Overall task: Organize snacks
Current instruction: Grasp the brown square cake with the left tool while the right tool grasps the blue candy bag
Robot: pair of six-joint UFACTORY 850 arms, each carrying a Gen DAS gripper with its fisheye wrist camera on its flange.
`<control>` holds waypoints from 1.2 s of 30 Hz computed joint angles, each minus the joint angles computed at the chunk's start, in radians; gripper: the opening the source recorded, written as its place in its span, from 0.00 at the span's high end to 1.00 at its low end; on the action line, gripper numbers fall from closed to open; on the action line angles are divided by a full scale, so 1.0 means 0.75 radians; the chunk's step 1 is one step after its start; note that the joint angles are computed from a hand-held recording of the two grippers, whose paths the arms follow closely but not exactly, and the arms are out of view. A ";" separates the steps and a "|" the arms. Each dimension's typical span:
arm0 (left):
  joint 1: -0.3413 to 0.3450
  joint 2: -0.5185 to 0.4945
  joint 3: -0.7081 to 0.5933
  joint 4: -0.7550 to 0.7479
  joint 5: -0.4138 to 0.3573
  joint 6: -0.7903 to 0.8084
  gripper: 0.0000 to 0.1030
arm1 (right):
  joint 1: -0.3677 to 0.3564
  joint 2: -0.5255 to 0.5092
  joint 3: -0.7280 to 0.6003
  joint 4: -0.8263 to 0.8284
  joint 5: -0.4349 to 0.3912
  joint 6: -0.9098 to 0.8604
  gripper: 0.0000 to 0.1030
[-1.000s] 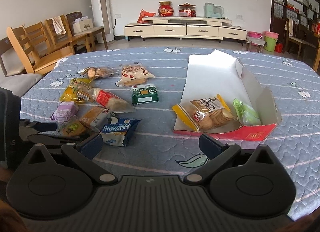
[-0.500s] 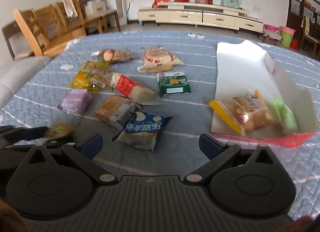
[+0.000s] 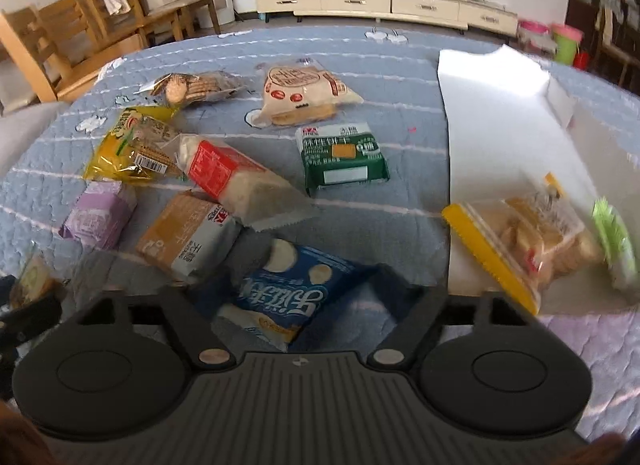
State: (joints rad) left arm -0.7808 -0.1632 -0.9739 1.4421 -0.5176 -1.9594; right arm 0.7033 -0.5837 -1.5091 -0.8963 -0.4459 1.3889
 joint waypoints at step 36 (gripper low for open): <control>-0.063 0.066 0.023 0.016 -0.090 -0.054 0.50 | 0.041 0.231 0.315 -0.402 0.083 0.345 0.47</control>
